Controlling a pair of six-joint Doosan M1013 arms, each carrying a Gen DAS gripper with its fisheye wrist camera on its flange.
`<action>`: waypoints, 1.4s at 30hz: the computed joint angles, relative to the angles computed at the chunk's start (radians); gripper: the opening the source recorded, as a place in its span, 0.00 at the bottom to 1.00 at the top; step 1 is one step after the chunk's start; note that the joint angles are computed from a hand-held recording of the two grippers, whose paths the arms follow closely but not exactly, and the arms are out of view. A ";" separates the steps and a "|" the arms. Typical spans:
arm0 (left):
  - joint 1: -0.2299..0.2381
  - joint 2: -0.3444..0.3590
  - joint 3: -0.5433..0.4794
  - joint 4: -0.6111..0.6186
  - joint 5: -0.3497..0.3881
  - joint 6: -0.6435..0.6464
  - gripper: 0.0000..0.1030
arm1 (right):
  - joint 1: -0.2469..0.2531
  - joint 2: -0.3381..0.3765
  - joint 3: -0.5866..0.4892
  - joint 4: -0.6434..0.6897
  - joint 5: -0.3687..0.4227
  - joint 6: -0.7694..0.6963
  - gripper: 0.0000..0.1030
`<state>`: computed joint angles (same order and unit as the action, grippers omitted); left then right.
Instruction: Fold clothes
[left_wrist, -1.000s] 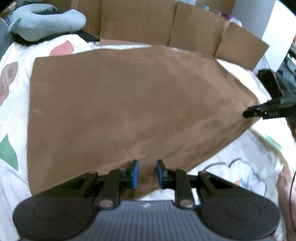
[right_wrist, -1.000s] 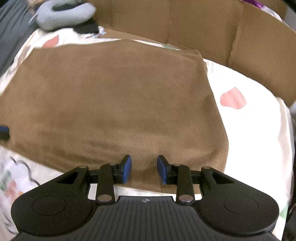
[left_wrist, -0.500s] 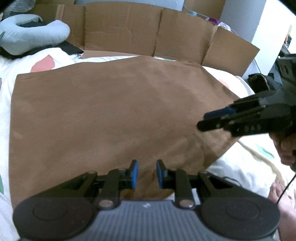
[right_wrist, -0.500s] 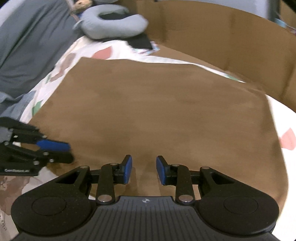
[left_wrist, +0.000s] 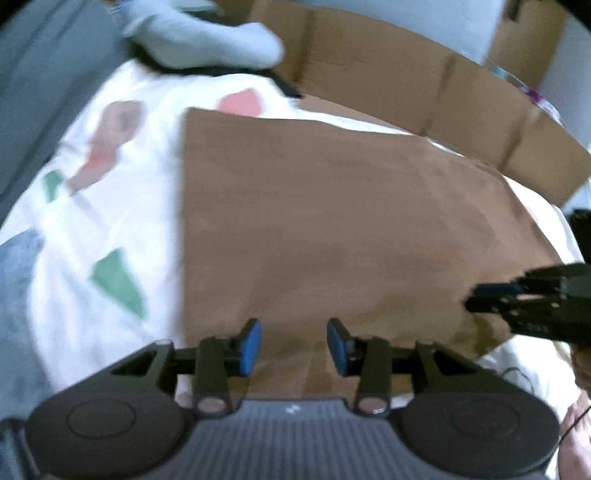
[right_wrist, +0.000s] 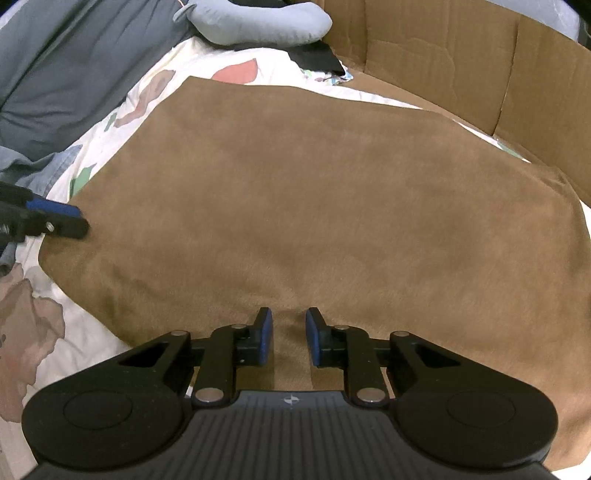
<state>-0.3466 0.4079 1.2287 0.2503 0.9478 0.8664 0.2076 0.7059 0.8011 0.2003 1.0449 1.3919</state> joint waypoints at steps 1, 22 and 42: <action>0.005 -0.011 0.013 0.004 0.003 -0.024 0.51 | 0.001 -0.001 0.002 -0.001 0.001 0.001 0.24; 0.088 -0.102 0.205 -0.309 -0.162 -0.195 0.55 | 0.003 -0.003 0.009 0.006 0.016 -0.051 0.22; 0.087 -0.154 0.328 -0.333 -0.386 -0.361 0.13 | -0.001 -0.012 0.026 0.022 0.018 -0.086 0.22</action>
<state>-0.2601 0.2539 1.5567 -0.0823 0.5615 0.5057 0.2065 0.6937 0.8274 0.2220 1.0629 1.3063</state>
